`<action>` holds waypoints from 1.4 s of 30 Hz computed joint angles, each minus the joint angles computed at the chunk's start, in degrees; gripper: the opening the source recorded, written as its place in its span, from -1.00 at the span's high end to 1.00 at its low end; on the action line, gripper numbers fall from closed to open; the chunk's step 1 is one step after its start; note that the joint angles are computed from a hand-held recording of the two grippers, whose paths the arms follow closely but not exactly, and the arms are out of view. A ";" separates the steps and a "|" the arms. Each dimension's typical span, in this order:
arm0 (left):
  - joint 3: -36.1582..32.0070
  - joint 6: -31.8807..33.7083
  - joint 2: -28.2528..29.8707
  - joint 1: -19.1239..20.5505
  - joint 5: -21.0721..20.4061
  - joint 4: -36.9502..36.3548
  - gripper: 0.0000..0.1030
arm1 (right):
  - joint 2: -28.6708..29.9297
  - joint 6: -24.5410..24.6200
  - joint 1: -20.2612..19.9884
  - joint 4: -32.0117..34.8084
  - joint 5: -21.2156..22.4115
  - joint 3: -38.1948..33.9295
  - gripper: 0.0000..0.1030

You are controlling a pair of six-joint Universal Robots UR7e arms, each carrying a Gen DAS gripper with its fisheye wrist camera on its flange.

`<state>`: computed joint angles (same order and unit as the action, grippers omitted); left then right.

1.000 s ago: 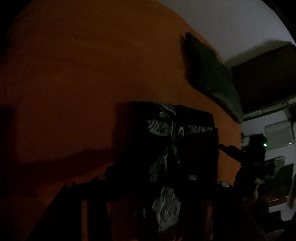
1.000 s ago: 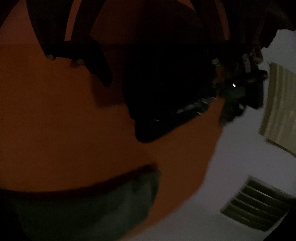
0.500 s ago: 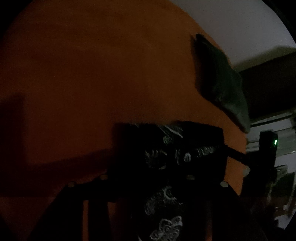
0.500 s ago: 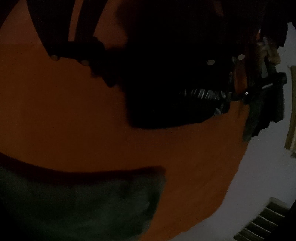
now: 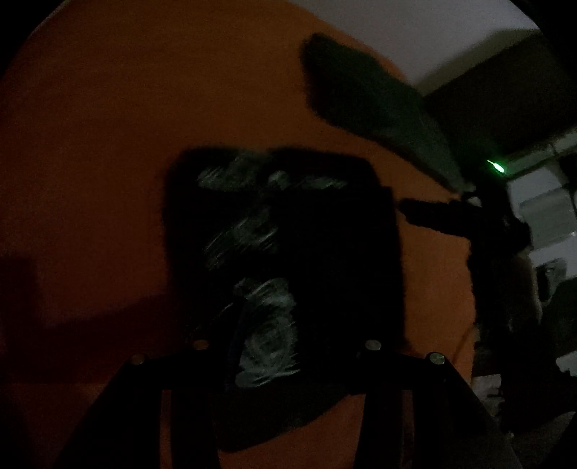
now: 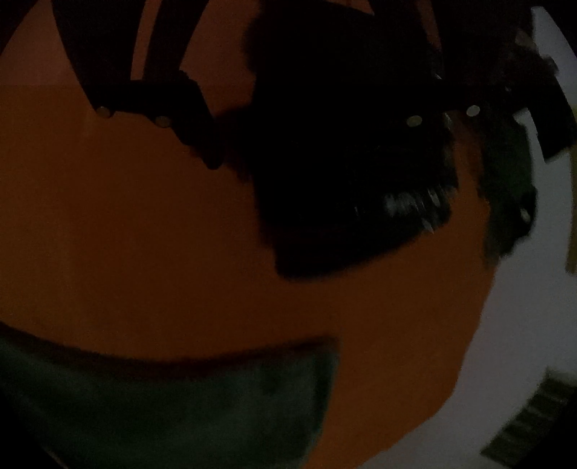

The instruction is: Fold clothes

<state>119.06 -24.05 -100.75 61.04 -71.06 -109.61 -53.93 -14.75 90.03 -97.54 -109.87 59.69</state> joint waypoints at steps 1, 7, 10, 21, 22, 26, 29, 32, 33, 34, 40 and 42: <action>0.42 -0.46 0.11 1.13 -0.68 -0.50 0.14 | -1.05 -0.60 -0.20 -0.55 -0.76 1.91 -0.39; 1.70 -2.53 -2.92 1.15 -0.77 0.29 0.14 | -2.54 -1.71 -0.69 -2.65 -0.19 5.30 0.61; 2.47 -3.79 -6.78 -1.42 -0.87 2.89 0.14 | -5.31 -1.18 -1.36 -1.07 0.70 6.18 -0.35; 5.05 -5.26 -9.43 0.72 -3.48 5.41 0.14 | -12.43 -2.82 -3.62 -2.38 1.25 14.20 -0.26; 5.23 -5.20 -9.89 0.89 -4.09 5.41 0.14 | -13.48 -2.53 -3.90 -2.10 2.36 15.21 -0.48; 6.42 -5.51 -11.52 0.67 -4.71 6.34 0.14 | -17.03 -5.48 -4.69 -1.69 3.33 20.88 -0.02; 7.35 -7.11 -10.26 -0.40 1.52 9.23 0.14 | -18.65 -9.26 -4.30 -4.96 1.59 24.38 0.42; 7.61 -8.27 -13.17 -0.27 -2.04 6.72 0.14 | -19.66 -9.69 -3.71 -5.17 0.47 24.00 0.28; 7.37 -8.53 -13.90 -1.73 -1.37 7.06 0.14 | -19.80 -9.91 -3.58 -5.61 0.72 23.98 0.23; 6.96 -8.89 -14.29 -3.93 -0.07 7.86 0.14 | -20.65 -10.88 -3.38 -7.39 1.10 25.39 0.15; 7.29 -5.75 -11.10 -10.04 -0.13 5.09 0.14 | -27.42 -29.15 -1.88 -28.55 7.43 38.13 0.22; 7.96 -3.56 -8.95 -10.97 0.37 3.03 0.14 | -28.55 -35.60 -1.61 -33.87 10.77 41.60 0.23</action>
<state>127.02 -27.61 -109.70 50.07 -70.69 -106.57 -82.47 -50.35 88.43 -131.41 -99.10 101.29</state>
